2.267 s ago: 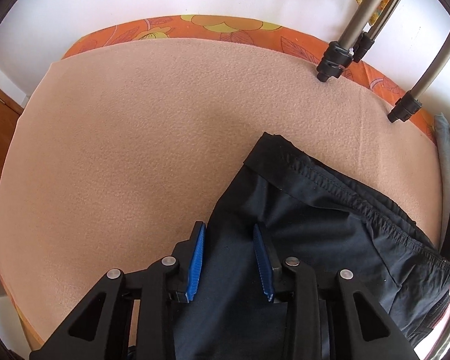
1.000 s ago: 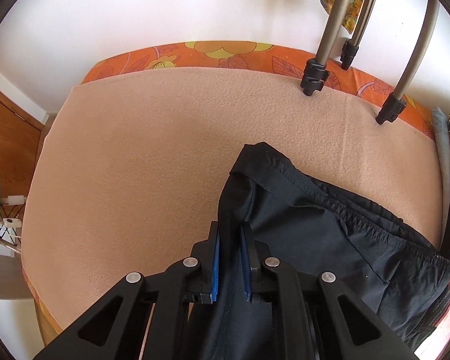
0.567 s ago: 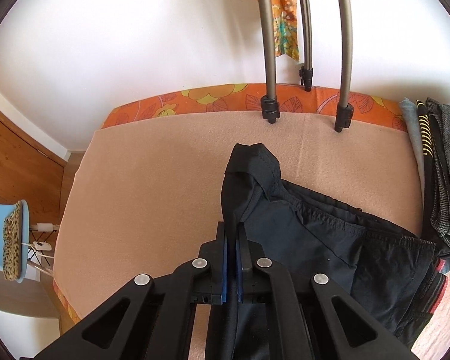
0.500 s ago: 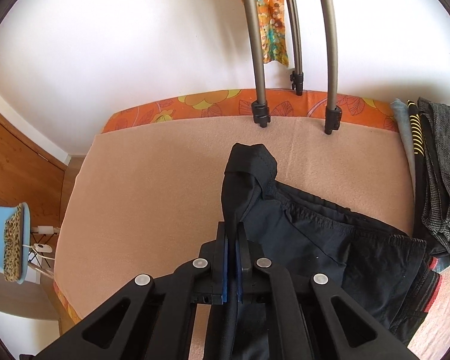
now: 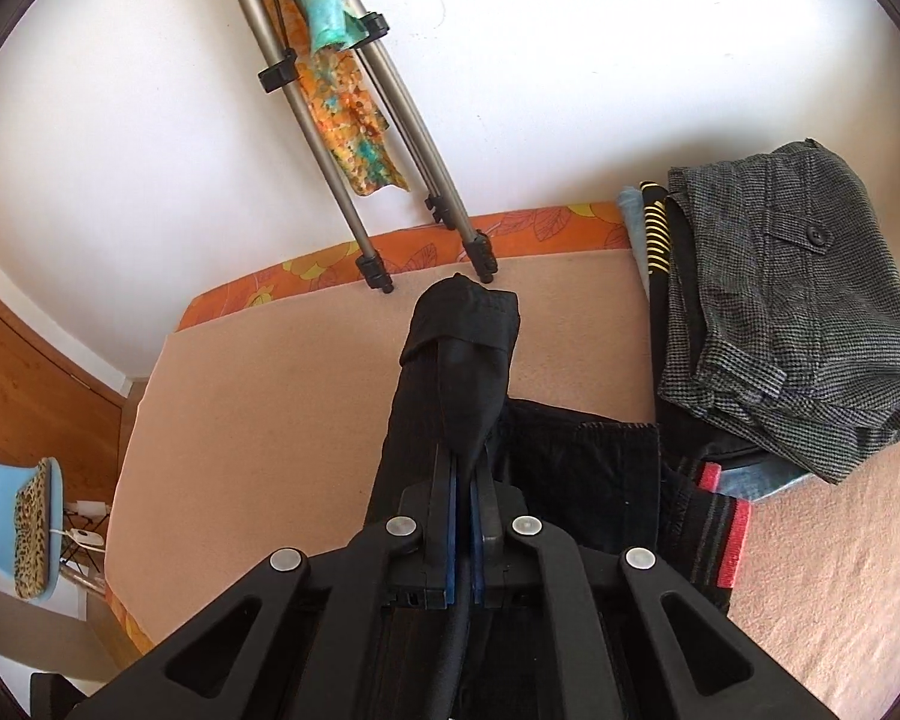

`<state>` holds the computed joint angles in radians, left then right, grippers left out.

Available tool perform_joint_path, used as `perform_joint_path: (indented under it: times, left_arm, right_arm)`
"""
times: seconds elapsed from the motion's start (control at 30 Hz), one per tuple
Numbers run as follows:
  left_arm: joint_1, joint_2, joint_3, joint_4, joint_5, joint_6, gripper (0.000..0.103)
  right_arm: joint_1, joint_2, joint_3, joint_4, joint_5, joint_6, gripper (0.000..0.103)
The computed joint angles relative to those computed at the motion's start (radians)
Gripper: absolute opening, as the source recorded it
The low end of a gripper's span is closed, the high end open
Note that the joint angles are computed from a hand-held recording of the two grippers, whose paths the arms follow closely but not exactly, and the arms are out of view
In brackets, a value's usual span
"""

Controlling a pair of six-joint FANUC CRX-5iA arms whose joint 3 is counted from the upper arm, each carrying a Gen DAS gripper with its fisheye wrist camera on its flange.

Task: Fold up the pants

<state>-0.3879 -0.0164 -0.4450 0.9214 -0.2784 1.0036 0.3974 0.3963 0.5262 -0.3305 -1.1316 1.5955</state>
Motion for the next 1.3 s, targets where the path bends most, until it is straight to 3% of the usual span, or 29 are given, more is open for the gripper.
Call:
perform_joint_path:
  times: [0.2,0.33,0.47,0.67,0.87,1.0,1.07,1.13,1.17,1.27,1.3]
  left_arm:
    - [-0.054,0.118,0.073,0.062,-0.019,-0.076,0.008]
    - [-0.055,0.187,0.152,-0.051,-0.060,0.004,0.008]
    - [-0.054,0.231,0.191,-0.072,-0.070,0.015,0.008]
    - [-0.058,0.234,0.206,-0.116,-0.090,0.070,0.008]
    - [-0.022,0.182,0.200,-0.204,-0.179,0.139,0.011]
    - [0.022,0.093,0.151,-0.262,-0.206,0.163,0.012]
    - [0.049,0.066,0.155,-0.359,-0.207,0.227,0.024]
    - [0.074,0.058,0.175,-0.438,-0.227,0.293,0.024]
    - [0.087,0.061,0.184,-0.463,-0.231,0.317,0.024]
    - [0.101,0.078,0.242,-0.655,-0.244,0.454,0.024]
    - [0.111,0.088,0.250,-0.656,-0.256,0.463,0.024]
  right_arm:
    - [-0.088,-0.007,-0.058,0.002,0.023,0.018,0.001]
    - [-0.119,0.010,-0.076,0.011,0.035,0.031,0.001]
    - [-0.147,0.030,-0.076,-0.008,0.038,0.054,0.001]
    - [-0.151,0.050,-0.080,0.000,0.052,0.068,0.001]
    - [-0.163,0.041,-0.108,-0.022,0.071,0.076,0.001]
    - [-0.178,0.031,-0.117,-0.042,0.071,0.094,0.011]
    - [-0.174,0.003,-0.155,-0.011,0.109,0.090,0.020]
    - [-0.180,-0.019,-0.179,-0.004,0.117,0.088,0.023]
    - [-0.184,-0.034,-0.194,-0.005,0.122,0.082,0.033]
    - [-0.187,-0.096,-0.258,-0.011,0.134,0.119,0.040]
    - [-0.184,-0.118,-0.285,-0.011,0.142,0.143,0.050]
